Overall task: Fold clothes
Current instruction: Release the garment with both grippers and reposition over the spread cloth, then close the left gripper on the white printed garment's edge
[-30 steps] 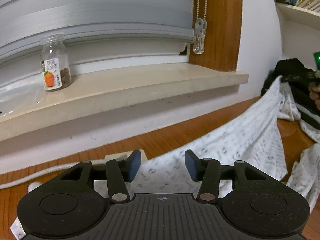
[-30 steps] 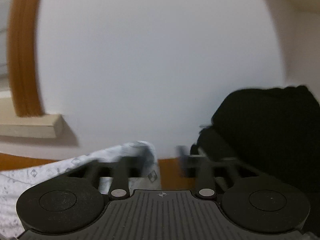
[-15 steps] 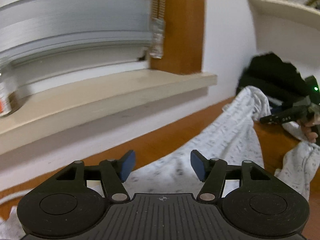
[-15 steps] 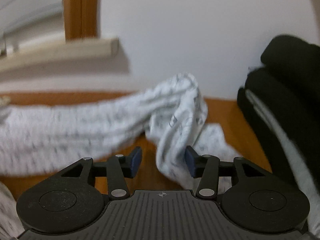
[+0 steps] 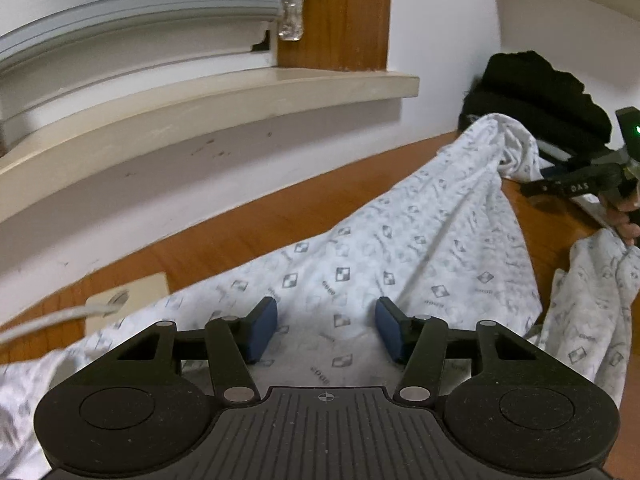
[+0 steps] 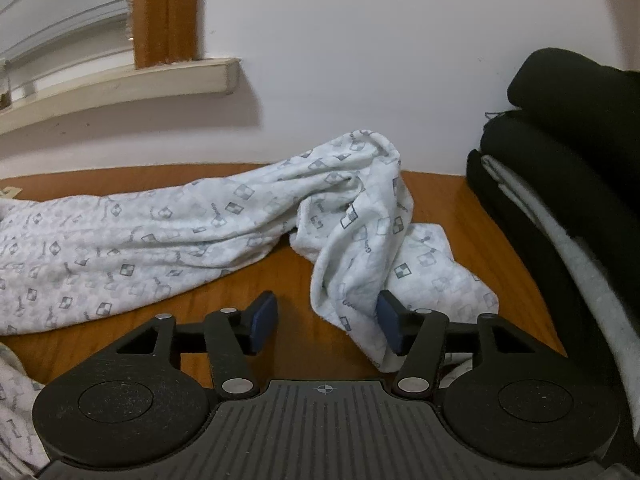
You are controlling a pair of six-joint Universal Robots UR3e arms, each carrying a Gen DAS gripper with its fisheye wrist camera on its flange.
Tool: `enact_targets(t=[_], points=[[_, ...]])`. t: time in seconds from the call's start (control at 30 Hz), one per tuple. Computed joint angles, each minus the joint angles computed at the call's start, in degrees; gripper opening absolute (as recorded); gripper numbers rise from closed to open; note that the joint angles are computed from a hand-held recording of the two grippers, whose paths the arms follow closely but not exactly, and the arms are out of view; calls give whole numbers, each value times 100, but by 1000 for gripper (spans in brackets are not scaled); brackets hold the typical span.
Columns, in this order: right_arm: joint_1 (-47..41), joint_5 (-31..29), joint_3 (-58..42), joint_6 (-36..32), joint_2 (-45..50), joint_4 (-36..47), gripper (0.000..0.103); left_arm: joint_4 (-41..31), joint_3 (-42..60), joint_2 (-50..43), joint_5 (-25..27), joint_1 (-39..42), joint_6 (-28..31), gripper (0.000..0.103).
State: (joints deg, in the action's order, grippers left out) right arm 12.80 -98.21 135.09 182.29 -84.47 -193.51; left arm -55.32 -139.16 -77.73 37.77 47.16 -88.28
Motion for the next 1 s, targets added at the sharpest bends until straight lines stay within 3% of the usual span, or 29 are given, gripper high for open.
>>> enact_targets(t=[0.27,0.37,0.43,0.47,0.6,0.67,0.73,0.77,0.9,0.93,1.0], points=[[504,-110,248,147,-522,374,57,-2678,378,612,247,1358,2065,59],[401,-22,244,101,-757,615,41,-3271,527,676,372,1784,2557,59],[193,84,31,-68,-874,1031,4,-3361,567,701,404,1855,2589,59],[102,80,-122,-186,-918,1205,3,-3334,566,731,413,1839,2526,59],[-506,54,-1113,-174,-1041,1517,3,-3283,569,1019,375,1678,2074,58],[-543,-458,-1751,23,-603,1444,4,-3543,525,1352,242,1673,2064,58],[-499,-1086,-2401,164,-76,1441,14,-4175,595,1705,155,1631,2196,58],[-573,-1085,-2537,230,40,1577,14,-4477,629,1869,144,1574,2243,58],[-812,-612,-1874,56,-16,1214,28,-5487,535,2682,295,1360,2650,55],[-873,-445,-1582,15,-131,1100,36,-5551,465,2818,357,1274,2679,48],[-1016,-32,-925,-4,-430,930,41,-5420,276,3038,466,1059,2592,41]])
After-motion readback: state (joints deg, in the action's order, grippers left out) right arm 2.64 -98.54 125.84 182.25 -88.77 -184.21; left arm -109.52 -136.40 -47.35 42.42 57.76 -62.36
